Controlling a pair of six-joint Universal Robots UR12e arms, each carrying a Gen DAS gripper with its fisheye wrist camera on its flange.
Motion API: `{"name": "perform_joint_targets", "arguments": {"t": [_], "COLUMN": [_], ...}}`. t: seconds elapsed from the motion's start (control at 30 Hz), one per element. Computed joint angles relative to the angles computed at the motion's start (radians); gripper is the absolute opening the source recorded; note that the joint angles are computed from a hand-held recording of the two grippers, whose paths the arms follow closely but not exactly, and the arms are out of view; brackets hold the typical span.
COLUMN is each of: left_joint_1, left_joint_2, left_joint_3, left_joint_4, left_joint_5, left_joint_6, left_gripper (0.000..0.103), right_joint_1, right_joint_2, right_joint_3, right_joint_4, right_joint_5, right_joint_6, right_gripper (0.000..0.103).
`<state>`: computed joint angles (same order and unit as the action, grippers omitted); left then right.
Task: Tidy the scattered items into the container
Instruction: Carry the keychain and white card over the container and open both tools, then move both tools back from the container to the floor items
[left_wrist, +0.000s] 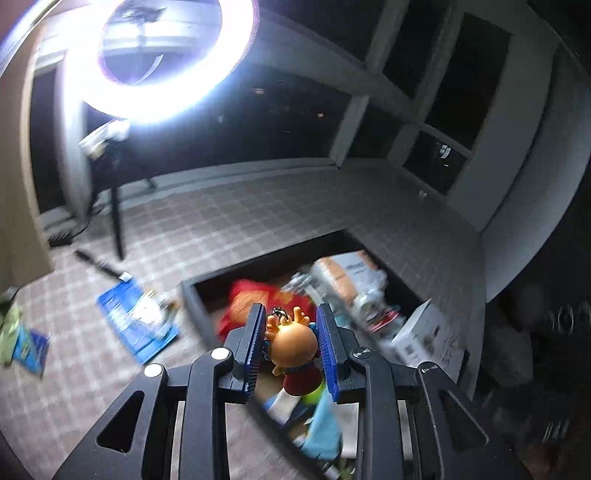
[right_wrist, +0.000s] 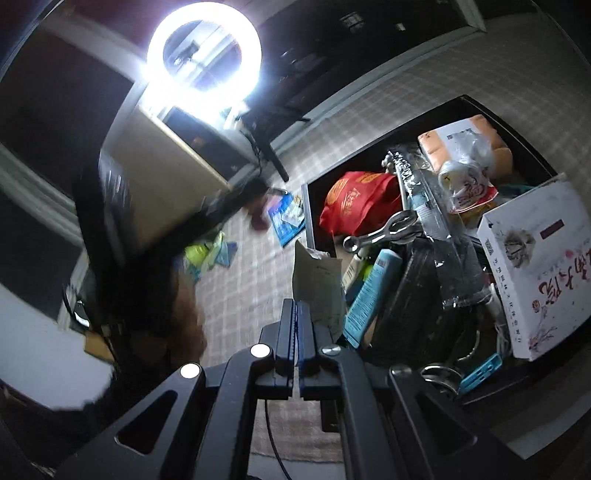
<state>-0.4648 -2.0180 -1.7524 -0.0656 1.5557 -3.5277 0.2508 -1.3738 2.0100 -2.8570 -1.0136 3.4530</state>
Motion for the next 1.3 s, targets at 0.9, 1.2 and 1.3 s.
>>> {"name": "perform_joint_targets", "arguments": {"t": [0.9,1.2,1.3], "left_joint_1": [0.070,0.121,0.154], "left_joint_2": [0.220,0.357,0.400], "left_joint_3": [-0.315,-0.509,-0.561], "left_joint_4": [-0.040,-0.120,-0.149], "left_joint_5": [0.327,0.462,0.497], "left_joint_6": [-0.219,-0.456,-0.522], "left_gripper": [0.044,0.044,0.044], "right_joint_1": [0.147,0.211,0.234], "right_joint_2": [0.088,0.197,0.231], "right_joint_3": [-0.169,-0.292,-0.325], "right_joint_4": [0.072,0.217,0.199], "right_joint_5": [-0.339,-0.286,-0.245], "right_joint_6": [-0.147,-0.201,-0.226], "right_gripper": [0.074,0.074,0.074]}}
